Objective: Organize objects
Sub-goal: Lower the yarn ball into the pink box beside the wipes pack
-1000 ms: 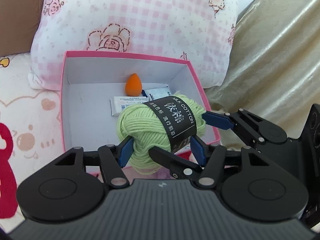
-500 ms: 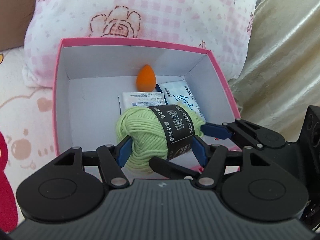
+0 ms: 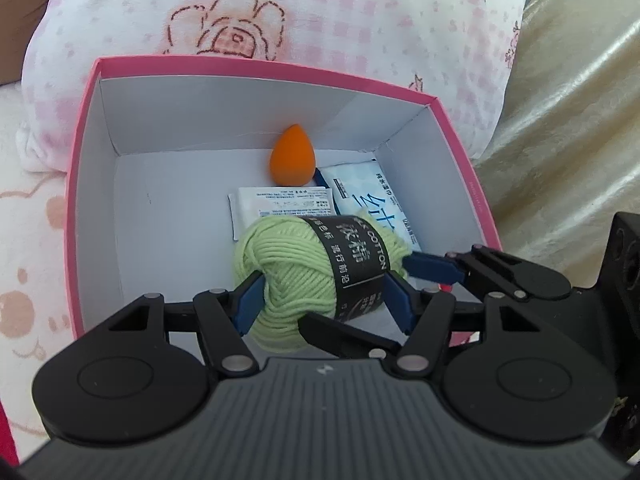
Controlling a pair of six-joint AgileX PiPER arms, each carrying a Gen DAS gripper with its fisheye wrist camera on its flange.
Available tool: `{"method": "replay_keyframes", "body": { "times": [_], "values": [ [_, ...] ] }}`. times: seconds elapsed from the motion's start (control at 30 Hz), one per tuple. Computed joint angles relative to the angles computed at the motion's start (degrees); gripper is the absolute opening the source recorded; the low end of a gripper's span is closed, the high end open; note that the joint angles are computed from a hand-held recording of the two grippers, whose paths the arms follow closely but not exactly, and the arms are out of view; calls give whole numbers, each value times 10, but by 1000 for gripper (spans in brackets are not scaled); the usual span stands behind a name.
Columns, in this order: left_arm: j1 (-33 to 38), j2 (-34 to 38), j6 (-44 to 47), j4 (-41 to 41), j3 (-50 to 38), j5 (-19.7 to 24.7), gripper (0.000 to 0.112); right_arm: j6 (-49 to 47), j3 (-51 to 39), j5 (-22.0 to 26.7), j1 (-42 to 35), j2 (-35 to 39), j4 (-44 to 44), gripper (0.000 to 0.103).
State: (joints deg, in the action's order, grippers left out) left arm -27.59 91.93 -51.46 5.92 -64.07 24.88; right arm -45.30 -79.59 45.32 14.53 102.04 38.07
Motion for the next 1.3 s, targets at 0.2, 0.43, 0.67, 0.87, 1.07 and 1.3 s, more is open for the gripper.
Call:
{"method": "replay_keyframes", "body": {
  "times": [0.2,0.43,0.67,0.87,1.07,1.3],
  "values": [
    [4,4,-50,42,28,-39,51,18,-1,-32,20,9,-37,88],
    [2,19,-49,50,29,-45,51,48,2,-57,39,13,-96,89],
    [-5,19,-123,132,26,-29,54,75,-29,-30,38,28,-105,89],
    [-8,17,-157,189,26,-21,54,68,-20,-47,50,21,-137,89],
    [-3,19,-188,191,31,-33,54,81,-39,-28,50,29,-150,89],
    [-5,38,-161,157,15,-49,53,102,-73,24,36,44,-147,88]
  ]
}}
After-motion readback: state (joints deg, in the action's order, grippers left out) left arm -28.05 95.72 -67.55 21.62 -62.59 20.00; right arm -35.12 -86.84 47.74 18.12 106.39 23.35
